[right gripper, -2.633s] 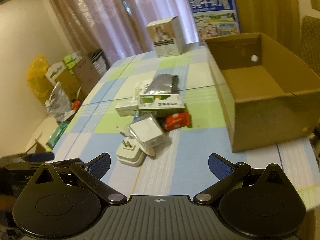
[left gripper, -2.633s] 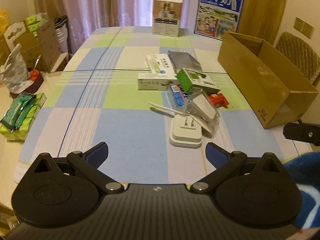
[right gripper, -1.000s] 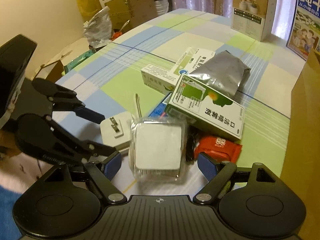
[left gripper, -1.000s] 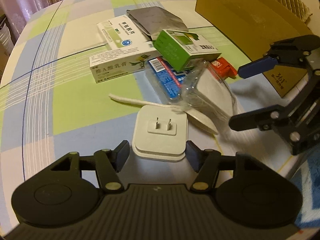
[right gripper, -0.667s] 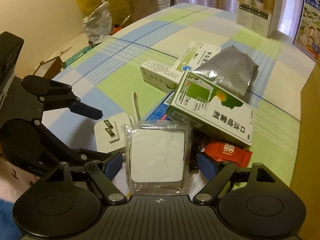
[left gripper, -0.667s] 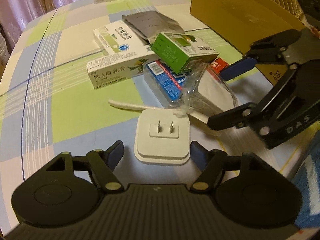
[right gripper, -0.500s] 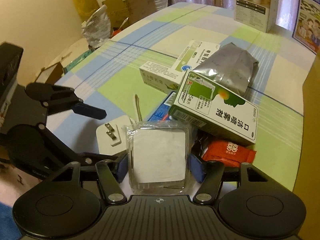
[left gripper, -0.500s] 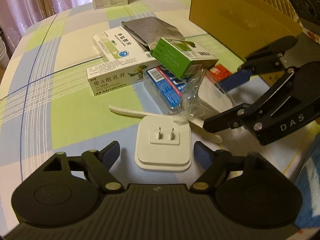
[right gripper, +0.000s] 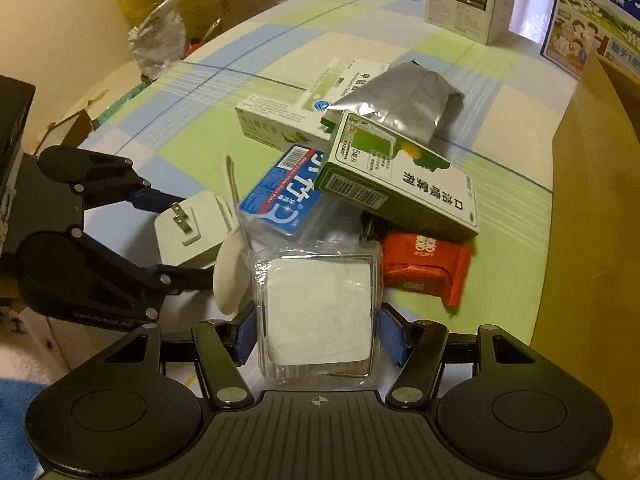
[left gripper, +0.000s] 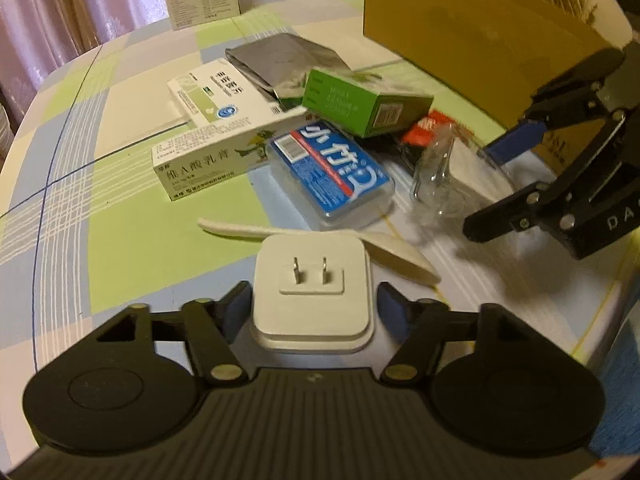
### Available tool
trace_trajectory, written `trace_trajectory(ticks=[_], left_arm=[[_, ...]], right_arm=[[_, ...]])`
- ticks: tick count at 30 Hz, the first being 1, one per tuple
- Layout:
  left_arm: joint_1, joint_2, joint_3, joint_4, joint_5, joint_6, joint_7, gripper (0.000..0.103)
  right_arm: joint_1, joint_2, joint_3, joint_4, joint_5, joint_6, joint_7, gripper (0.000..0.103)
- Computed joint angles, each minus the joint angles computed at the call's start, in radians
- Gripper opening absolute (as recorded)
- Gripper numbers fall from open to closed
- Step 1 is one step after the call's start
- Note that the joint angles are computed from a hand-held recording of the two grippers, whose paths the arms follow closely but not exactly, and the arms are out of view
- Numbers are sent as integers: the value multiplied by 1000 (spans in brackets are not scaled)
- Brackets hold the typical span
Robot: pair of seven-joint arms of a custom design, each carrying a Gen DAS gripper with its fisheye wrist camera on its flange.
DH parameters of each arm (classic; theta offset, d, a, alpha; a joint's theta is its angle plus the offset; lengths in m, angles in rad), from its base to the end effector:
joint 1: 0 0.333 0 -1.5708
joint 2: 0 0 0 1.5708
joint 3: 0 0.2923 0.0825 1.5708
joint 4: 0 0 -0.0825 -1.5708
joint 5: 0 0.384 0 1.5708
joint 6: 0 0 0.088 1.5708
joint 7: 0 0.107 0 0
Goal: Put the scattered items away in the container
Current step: 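Grasp white plug adapter with left tool while right tool lifts the packet, then carry both items over the cardboard box and open both tools to drop them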
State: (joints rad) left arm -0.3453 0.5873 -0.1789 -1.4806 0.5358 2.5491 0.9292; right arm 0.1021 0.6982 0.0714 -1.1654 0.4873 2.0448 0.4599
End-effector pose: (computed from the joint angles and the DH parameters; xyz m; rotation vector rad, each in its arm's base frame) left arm 0.6444 -0.3512 0.3702 -1.6971 2.0763 -0.5698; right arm 0.7374 0.1400 0.3908 -2.5350 0.6394 -0.0206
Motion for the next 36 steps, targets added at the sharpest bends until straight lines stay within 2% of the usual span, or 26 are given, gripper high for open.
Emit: trace_trajectory(ticks=[3,7,9,12,15,24,31,36], left_arm=[[-4,-1,6,-2,7,2,-12,61],[-5,-15,16,-25,20,22,-50,60],[-3,-26,20,-41,27,38,-76,60],[6,-33,16,-54,26,49,-92,60],[10,-37,13,-59,27,48,-93,60],[-5,-70,38,-92,95,73,-169,60],[-13,-102,34,-85,124,43,-207,60],[-34,-99,23,-22,134,6,-196,60]], right_arm=[[7,2,-2,-5,-5,18,4,60],[19,12,-5,-5,-18,39,7,70],[23,22,-4,1,-22,46,10,72],[29,30,-4,1,-30,58,16,72],[28,17,-2,-22,-25,79,17,66],[15,-46,8,-77,9,112,-6,65],[-14,-115,16,-108,78,129,-26,65],[-48,-164,16,-108,146,135,-28,65]])
